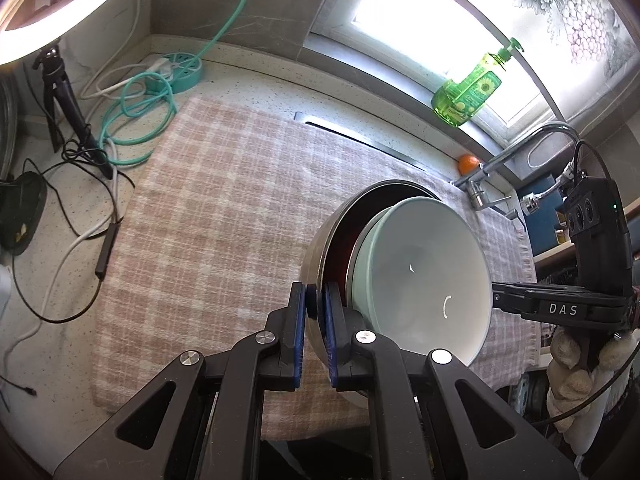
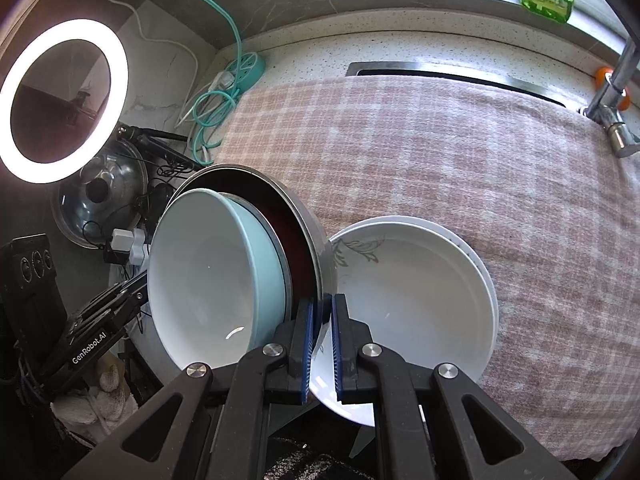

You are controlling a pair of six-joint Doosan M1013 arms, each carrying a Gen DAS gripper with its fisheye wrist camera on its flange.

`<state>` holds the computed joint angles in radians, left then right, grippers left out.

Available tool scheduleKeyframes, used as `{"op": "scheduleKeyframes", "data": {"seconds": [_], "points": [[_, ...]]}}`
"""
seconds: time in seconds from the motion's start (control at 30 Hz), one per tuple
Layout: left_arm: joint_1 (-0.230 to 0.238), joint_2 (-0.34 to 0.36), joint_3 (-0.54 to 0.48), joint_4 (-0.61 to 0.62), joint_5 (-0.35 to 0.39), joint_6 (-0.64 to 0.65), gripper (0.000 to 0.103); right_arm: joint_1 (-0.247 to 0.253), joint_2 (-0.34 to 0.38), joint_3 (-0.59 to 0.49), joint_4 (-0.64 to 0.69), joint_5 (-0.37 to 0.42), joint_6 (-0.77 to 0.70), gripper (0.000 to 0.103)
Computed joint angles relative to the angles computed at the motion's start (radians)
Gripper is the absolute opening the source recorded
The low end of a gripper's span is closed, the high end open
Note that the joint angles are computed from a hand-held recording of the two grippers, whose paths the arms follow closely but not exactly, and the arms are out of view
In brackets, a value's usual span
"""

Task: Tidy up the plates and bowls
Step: 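Carry the nested bowls with both tools onto the floral plate stack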

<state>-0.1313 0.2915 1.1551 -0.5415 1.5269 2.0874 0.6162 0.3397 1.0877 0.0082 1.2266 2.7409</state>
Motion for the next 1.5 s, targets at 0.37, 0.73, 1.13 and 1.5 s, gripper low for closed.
{"op": "scheduleKeyframes", "data": {"seconds": [0.37,0.73,1.13,1.5], "points": [[-0.050,-0.015,0.033,0.004,0.023,0.035,0.008,0.007,-0.078,0.116,-0.037,-0.013,0.094,0.008],[-0.082,-0.032,0.072,0.029,0.036,0.055,0.008,0.016,-0.124,0.200,-0.042,-0.035,0.164,0.008],[-0.092,-0.034,0.083,0.048,0.032,0.063,0.008,0.018,-0.134,0.242,-0.013,-0.055,0.181,0.008],[-0.093,-0.030,0.088,0.061,0.038,0.062,0.008,0.017,-0.130,0.246,-0.004,-0.063,0.179,0.008]]}}
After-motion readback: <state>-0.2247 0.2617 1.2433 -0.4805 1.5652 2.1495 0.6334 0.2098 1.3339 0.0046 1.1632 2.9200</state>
